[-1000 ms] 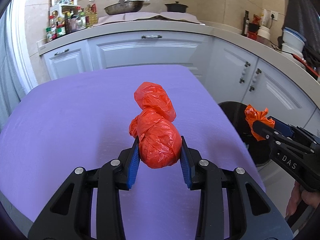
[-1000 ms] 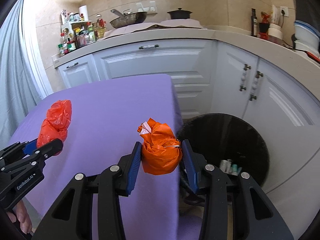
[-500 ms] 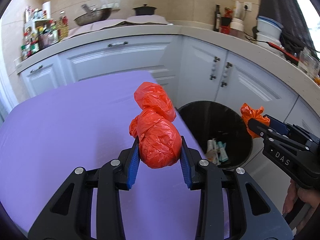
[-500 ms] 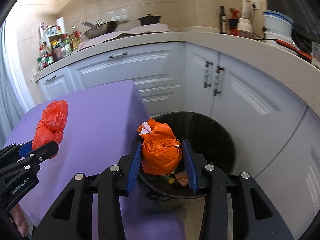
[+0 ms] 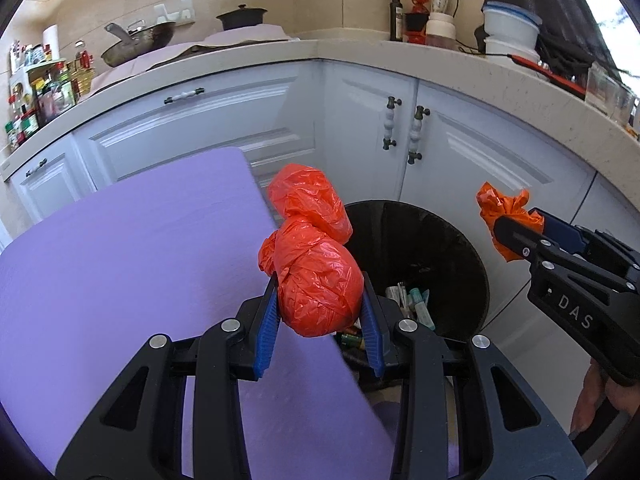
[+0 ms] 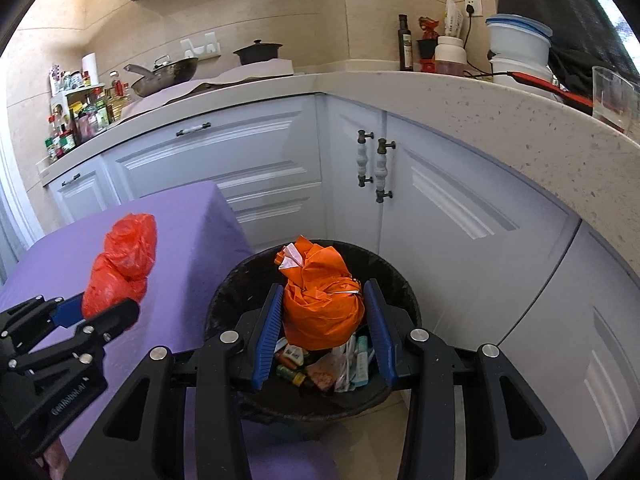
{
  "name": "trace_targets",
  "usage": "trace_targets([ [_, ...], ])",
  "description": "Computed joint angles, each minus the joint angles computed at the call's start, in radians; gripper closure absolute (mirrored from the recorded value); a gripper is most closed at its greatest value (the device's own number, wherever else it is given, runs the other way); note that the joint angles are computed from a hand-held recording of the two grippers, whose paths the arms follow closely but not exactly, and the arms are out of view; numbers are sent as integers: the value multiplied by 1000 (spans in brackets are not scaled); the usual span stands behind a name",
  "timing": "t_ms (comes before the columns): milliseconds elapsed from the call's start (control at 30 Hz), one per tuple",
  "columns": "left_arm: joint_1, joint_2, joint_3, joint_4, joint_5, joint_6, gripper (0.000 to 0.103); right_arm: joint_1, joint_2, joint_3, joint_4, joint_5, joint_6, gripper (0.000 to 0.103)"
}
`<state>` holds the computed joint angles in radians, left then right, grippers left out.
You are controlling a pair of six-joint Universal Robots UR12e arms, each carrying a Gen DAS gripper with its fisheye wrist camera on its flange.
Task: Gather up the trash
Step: 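Carry both orange bags over the bin with both grippers, then open both grippers to drop the bags into the bin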
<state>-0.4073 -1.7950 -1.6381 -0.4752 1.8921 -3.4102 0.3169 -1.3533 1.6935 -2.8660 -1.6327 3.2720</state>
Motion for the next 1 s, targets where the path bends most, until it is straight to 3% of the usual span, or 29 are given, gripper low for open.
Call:
trace_targets([
  [567,21,-97,102,-41,-21,-8,65,-17,69,-58,21,2,13,61],
  [667,23,-104,111,-49,-17,-16,53,-17,82,-68,21,-4,14,57],
  [733,25,-104,113,-50,-22,-21,46,-18,86,-68,16,-6,21,44],
  [1000,27,-93,102,-26,-14,-21,35,-12,84,-70,12,-36,26,39],
])
